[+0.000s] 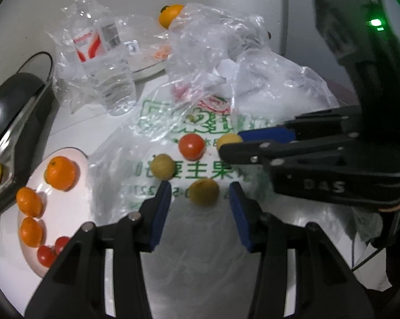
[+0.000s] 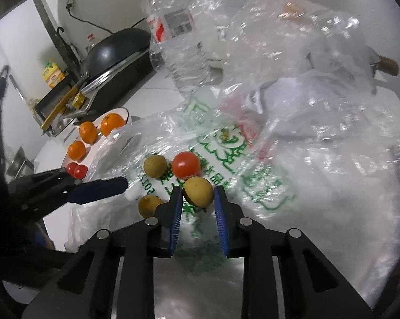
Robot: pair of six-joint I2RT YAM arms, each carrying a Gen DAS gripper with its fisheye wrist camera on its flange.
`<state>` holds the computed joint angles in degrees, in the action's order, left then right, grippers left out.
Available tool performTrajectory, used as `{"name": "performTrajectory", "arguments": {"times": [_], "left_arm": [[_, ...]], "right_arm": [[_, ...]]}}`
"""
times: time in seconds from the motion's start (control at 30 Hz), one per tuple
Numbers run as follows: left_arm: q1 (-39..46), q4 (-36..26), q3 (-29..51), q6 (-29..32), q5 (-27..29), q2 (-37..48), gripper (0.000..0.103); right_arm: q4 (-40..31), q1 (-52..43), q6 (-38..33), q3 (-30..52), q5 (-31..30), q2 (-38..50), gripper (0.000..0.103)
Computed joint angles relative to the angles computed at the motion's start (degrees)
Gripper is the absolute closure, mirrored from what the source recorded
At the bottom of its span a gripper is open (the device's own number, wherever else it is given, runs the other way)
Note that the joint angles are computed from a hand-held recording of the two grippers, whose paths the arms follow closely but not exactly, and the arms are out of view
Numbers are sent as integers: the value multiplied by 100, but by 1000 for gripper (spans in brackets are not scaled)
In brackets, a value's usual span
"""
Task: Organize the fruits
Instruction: 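Grasp a small yellow fruit with the left gripper while the right gripper grasps another, then carry both yellow fruits to the white plate and open both grippers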
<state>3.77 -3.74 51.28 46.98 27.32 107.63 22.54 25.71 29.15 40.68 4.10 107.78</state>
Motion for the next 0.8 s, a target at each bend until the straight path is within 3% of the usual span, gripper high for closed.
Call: {"name": "performTrajectory", "arguments": {"times": [0.1,0.23,0.8], "left_arm": [[-104,16,87,-59,-70,168,58],[-187,-154,260,-50,-75,376,75],[498,-391,-5,426,624,-287,75]], "right_arm": [[-22,-8,-11,-111,92,-151,77],[-54,20,18,-225,247,-299,77],[-573,565,103,135,733,-494,77]]}}
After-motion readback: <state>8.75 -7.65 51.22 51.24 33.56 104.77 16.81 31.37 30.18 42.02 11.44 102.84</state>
